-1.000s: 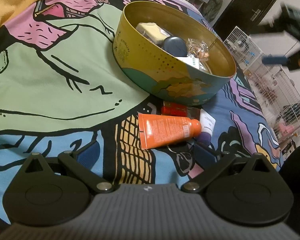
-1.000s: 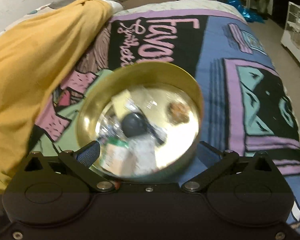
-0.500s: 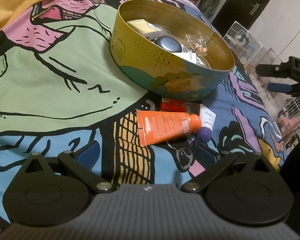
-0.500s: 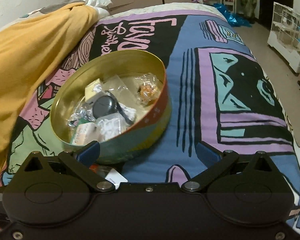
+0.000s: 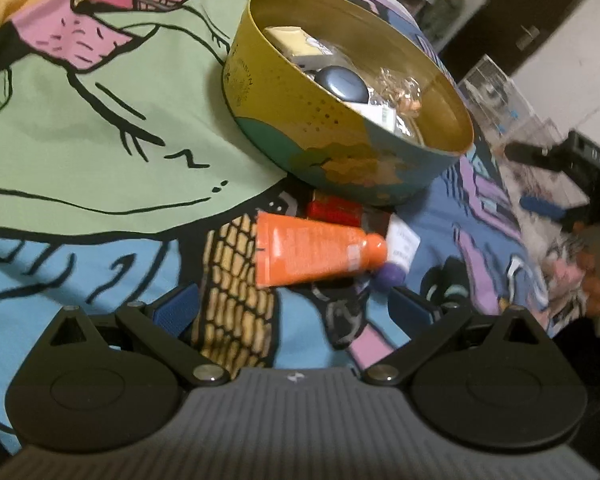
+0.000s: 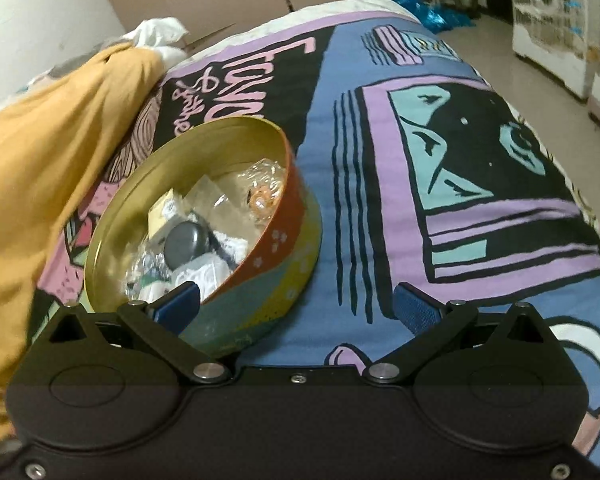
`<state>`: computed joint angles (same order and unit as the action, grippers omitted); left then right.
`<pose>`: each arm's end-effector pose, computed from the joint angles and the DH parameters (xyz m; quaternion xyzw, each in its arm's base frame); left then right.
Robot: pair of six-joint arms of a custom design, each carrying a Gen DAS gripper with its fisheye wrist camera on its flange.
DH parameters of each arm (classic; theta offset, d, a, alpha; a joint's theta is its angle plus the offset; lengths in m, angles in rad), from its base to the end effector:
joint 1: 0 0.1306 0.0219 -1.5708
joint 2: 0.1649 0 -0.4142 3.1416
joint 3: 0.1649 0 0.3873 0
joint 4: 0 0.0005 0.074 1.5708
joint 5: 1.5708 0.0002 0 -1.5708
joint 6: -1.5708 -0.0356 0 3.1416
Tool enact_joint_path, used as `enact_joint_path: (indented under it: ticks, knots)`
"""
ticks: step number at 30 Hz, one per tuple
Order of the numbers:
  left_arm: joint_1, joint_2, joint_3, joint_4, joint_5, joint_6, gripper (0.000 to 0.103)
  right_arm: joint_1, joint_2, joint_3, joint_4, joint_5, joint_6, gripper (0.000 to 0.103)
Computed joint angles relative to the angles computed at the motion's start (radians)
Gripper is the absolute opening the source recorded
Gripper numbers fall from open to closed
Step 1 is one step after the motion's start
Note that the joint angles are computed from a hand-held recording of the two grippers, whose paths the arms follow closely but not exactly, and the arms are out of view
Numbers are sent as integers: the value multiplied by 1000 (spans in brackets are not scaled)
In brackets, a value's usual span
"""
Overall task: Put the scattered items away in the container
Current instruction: 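Move the left tool toward the orange tube, then close the left tool on the orange tube and lift it, then carry the orange tube over the gold tin and open the left tool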
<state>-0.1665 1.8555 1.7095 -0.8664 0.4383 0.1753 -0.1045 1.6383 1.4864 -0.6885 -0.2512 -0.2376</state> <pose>0.6298 -0.1217 0.3571 0.0558 0.9385 -0.2517 0.2295 0.5701 -0.0514 0.3941 0.1137 0.9208 0.1403 0.3458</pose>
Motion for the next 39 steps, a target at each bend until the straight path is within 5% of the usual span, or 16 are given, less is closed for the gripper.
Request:
enact_joint_path:
  ticks: [6, 15, 25, 39]
  knots:
    - [-48, 54, 111, -67, -136, -70, 103, -15, 36, 19, -20, -24, -40, 103]
    - [-108, 167, 263, -188, -221, -61, 103, -22, 44, 16, 2, -50, -52, 103]
    - [-153, 174, 244, -154, -376, -88, 96, -25, 46, 13, 13, -54, -60, 103]
    - [-121, 58, 118, -57, -330, -133, 94, -24, 44, 12, 9, -52, -47, 103]
